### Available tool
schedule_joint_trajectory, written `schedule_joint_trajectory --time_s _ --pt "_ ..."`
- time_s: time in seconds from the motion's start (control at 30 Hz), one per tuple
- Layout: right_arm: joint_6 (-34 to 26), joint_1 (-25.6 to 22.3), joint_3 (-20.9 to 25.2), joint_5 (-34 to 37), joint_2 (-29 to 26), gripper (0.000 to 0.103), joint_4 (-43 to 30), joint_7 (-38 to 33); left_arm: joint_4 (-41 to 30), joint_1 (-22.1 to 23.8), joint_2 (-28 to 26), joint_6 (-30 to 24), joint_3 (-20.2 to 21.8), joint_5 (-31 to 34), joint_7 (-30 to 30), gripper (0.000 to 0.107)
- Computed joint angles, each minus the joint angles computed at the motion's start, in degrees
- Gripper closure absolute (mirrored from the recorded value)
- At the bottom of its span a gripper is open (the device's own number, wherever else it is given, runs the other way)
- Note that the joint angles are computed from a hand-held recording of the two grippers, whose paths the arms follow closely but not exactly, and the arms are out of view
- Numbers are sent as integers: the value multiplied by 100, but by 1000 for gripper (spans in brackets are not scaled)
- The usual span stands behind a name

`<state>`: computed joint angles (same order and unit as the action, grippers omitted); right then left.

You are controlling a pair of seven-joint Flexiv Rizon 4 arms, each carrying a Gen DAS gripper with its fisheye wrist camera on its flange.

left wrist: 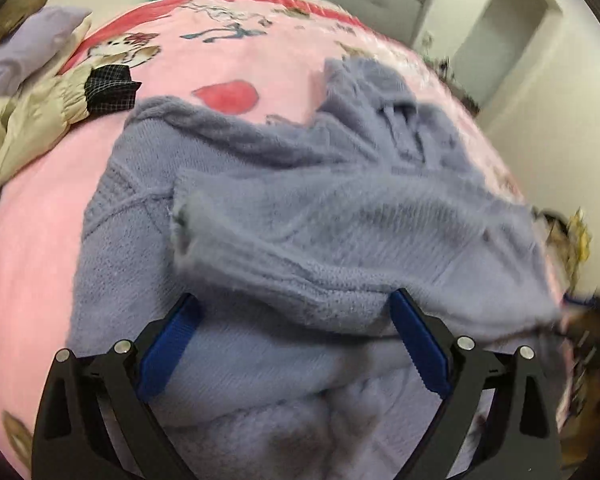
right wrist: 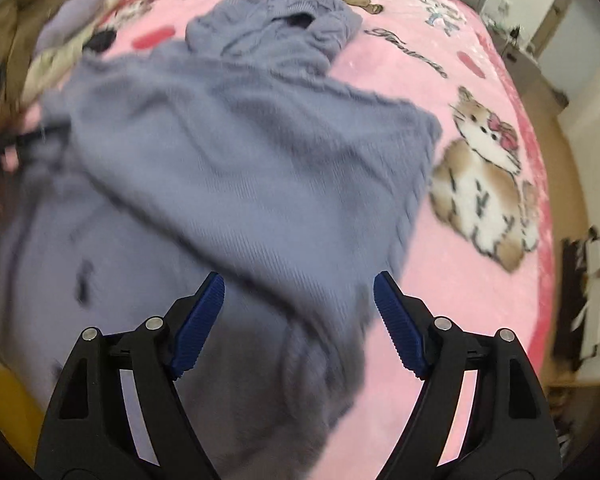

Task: Fold large clothes

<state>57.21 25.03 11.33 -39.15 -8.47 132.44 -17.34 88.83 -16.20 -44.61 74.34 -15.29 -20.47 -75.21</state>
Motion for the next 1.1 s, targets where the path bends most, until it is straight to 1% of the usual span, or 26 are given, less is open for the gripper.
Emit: schedule_joint_trajectory --time_s 0.07,0.1,0.13,0.17,0.2,0.23,0.27,0.3,0.33,0.4,0.47,0.53,0.57,0.6,0.63,0.67,0.73,0.8,0.83,0.87,0.9,1.03,1.1 --pt "-230 73 -54 -361 -22 31 64 302 171 146 25 295 -269 -250 -96 18" --pt "-447 116 -83 -550 -75 36 42 436 193 196 11 385 -361 -377 -197 18" --pt "-692 163 -90 -675 -124 50 -9 536 171 175 -4 408 -339 -396 -269 22" --pt "-847 183 -101 -760 -180 57 -48 612 96 96 -28 354 -228 -354 -351 25" --pt "-820 163 -124 -842 -233 65 -48 705 -63 -96 -62 175 61 -230 -514 33" --pt "-653 115 -160 -917 -271 68 -26 842 -253 -317 -108 -54 401 -38 -687 45" --pt "-615 101 -193 -1011 -296 69 -21 1003 -436 -518 -162 -258 710 177 -866 50" --pt "-588 90 -206 -1081 -299 70 -1 1122 -553 -599 -202 -376 832 326 -954 55" --pt "-571 77 -219 -1161 -287 72 23 1227 -589 -604 -216 -374 840 405 -1010 60" --pt "-712 88 -181 -1185 -238 74 4 1262 -653 -659 -219 -382 893 525 -1200 67" --pt "-815 80 -135 -1157 -164 75 8 1255 -720 -763 -225 -386 1033 689 -1440 70" --pt "-725 0 -119 -1141 -27 76 70 1227 -709 -809 -216 -252 1078 815 -1622 77" --pt "-598 -63 -128 -1192 72 76 132 1259 -692 -829 -200 -189 1087 861 -1704 80" --pt "-490 -129 -138 -1242 172 76 189 1305 -636 -811 -165 -77 1039 884 -1744 85" --pt "-447 -200 -137 -1236 303 80 232 1325 -574 -794 -129 39 992 902 -1770 87" --pt "-390 -273 -133 -1210 392 83 270 1315 -483 -787 -82 234 950 928 -1793 88" --pt "-467 -395 -96 -925 525 83 319 1256 -360 -792 -14 541 883 995 -1780 88" --pt "-490 -475 -72 -693 504 83 374 1200 -343 -766 -11 414 796 1012 -1657 88" --pt "-320 -531 -73 -487 441 86 440 1144 -346 -766 -27 333 792 997 -1649 88" --pt "-176 -566 -77 -370 390 86 498 1127 -379 -834 -51 216 897 1018 -1705 88" --pt "-154 -564 -73 -320 343 86 525 1127 -419 -893 -81 112 997 1062 -1747 88" --pt "-743 -354 -40 -448 153 84 532 1463 -490 -953 -153 -109 1113 1313 -1609 88" --pt "-999 -284 -55 -710 296 84 583 1978 -501 -931 -125 -85 1055 1407 -1448 88"
